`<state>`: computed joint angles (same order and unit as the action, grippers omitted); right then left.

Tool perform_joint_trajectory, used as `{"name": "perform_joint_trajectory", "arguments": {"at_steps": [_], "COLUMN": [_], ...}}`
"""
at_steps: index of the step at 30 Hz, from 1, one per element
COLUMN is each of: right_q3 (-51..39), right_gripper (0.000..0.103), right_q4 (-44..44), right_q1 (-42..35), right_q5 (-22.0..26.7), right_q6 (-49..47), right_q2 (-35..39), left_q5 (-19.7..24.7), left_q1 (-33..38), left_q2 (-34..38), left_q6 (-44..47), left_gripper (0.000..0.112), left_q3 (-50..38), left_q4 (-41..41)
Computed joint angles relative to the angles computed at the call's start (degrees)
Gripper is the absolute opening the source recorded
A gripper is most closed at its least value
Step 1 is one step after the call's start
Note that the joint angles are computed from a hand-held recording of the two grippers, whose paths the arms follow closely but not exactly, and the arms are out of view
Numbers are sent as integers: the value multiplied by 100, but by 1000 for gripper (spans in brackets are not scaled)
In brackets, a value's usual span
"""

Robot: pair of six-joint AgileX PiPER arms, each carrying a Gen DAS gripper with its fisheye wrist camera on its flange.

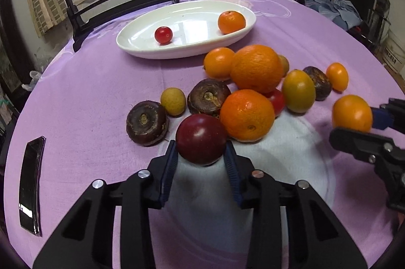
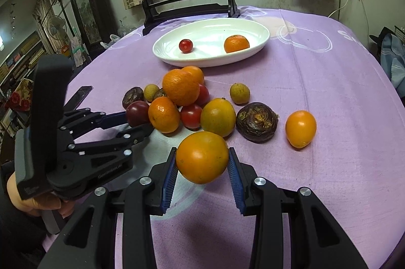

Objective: Organize fruits
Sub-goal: 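Grasp the dark red plum with the left tool while the right tool grasps an orange, then move both fruits over the plate and release them from both tools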

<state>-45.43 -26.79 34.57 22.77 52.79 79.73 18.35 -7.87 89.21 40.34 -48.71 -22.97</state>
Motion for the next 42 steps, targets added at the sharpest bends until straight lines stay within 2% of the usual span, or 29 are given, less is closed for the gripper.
{"name": "perform_joint_trajectory", "arguments": {"at_steps": [2, 5, 8, 11, 15, 18, 21, 23, 27, 30, 35, 39, 40, 42], "right_q3": [-8, -6, 39, 122, 40, -463, -1221, -1759, -2793, -3710, -4717, -5077, -5109, -4995], "right_gripper": [39, 39, 39, 39, 39, 39, 39, 39, 39, 39, 39, 40, 41, 55], "right_q4": [50, 162, 47, -38, -500, -197, -51, 76, 878, 1400, 1851, 2273, 2383, 2194], "right_q1": [-23, -71, -65, -78, 100, 130, -5, -182, -657, -900, -1174, -1302, -1329, -1295], "right_q5": [-8, -45, -92, -252, -59, 270, 662, 754, 783, 1061, 1459, 1638, 1627, 1476], "right_q6": [-35, -127, -12, 95, 544, -241, -1040, -1544, -2580, -3188, -3588, -3818, -3879, -3640], "right_q2": [47, 91, 59, -63, -264, -224, 105, 475, 1410, 2232, 3171, 3520, 3561, 3499], "left_q5": [304, 539, 992, 1331, 1769, 1971, 2045, 2067, 2206, 2407, 2980, 3214, 3282, 3265], "left_q1": [235, 513, 955, 1211, 1406, 1392, 1275, 1196, 886, 744, 510, 425, 435, 429], "left_q2": [-105, -406, -767, -920, -919, -796, -467, -175, 904, 1763, 3158, 3729, 3831, 3905], "left_q6": [753, 1366, 2085, 2308, 2375, 2355, 2037, 1881, 720, -251, -1386, -1798, -1850, -2138], "left_gripper": [37, 37, 37, 37, 37, 37, 37, 37, 37, 37, 37, 38, 39, 65], "left_q3": [24, 164, 268, 223, -51, -421, -1034, -1475, -2916, -4085, -6004, -6744, -6876, -6982], "left_q4": [-723, -1295, -1935, -2075, -2119, -2105, -1964, -1962, -1221, -672, 202, 489, 469, 597]}}
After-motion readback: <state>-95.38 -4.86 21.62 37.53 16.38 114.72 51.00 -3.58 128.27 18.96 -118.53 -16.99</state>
